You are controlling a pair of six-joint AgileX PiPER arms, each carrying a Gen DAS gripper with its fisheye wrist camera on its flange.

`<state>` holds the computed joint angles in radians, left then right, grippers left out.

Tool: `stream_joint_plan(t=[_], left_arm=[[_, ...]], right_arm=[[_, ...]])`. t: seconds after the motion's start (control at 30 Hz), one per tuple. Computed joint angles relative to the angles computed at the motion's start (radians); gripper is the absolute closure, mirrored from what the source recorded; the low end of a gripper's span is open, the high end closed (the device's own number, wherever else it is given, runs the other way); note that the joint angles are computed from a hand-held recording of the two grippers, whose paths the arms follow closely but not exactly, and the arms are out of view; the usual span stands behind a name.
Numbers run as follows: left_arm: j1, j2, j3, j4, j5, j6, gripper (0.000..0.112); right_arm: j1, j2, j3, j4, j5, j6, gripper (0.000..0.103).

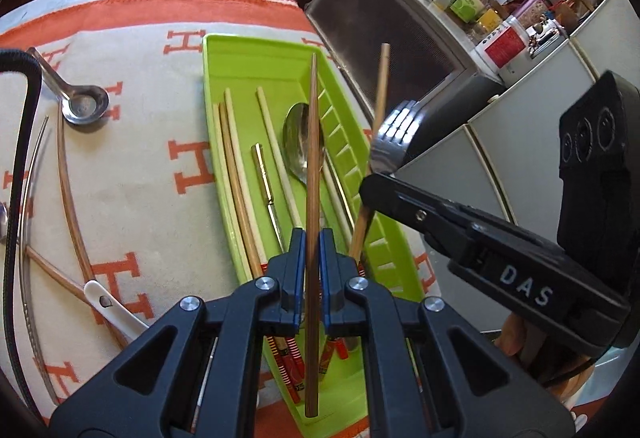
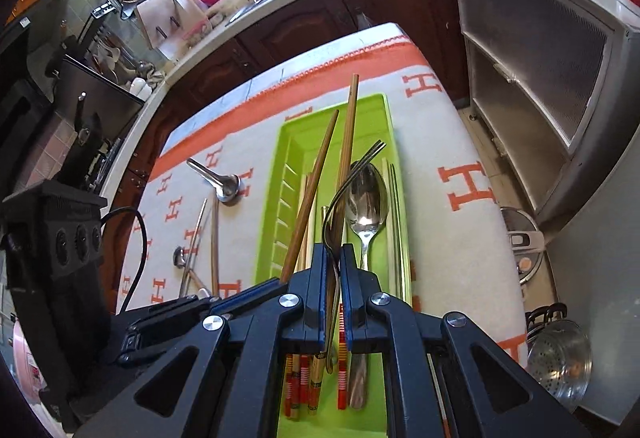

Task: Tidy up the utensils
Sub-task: 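Carry the held utensils into the green tray and open both grippers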

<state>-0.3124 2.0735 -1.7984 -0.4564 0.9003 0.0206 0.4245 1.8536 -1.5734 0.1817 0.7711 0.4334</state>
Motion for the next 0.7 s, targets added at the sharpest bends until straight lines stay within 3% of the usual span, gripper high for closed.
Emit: stream_joint_plan(t=[0.2,0.33,0.43,0.5,0.57,0.7], left_arm=[[0.017,0.006,0.010,0.028,0.002,-0.010,0.108],[0.034,-0.004,0.010,0.033,0.010,-0.019,0.108],[0.048,-0.011,0.003,0.018,0.027,-0.006,0.108],[0.054,-0.022,0.000,0.030,0.039,-0.006,0.108],[0.059,-0.036,0.004,0.047,0.045,-0.009,0.107],[0.074,-0.069,0.032,0.037,0.038,0.008,0.106]], right_arm=[[0.018,0.145,-0.139,0.004,0.044,-0.017,0.097],[0.036,0.274,-0.301,0.000,0.121,0.016,0.096],[0.037,0.315,-0.346,0.006,0.135,0.031,0.087],[0.047,0.312,-0.342,-0.016,0.127,0.050,0.073],[0.061,0.295,-0.321,-0.051,0.109,0.075,0.066],[0.072,0.234,-0.256,-0.053,0.085,0.075,0.066]])
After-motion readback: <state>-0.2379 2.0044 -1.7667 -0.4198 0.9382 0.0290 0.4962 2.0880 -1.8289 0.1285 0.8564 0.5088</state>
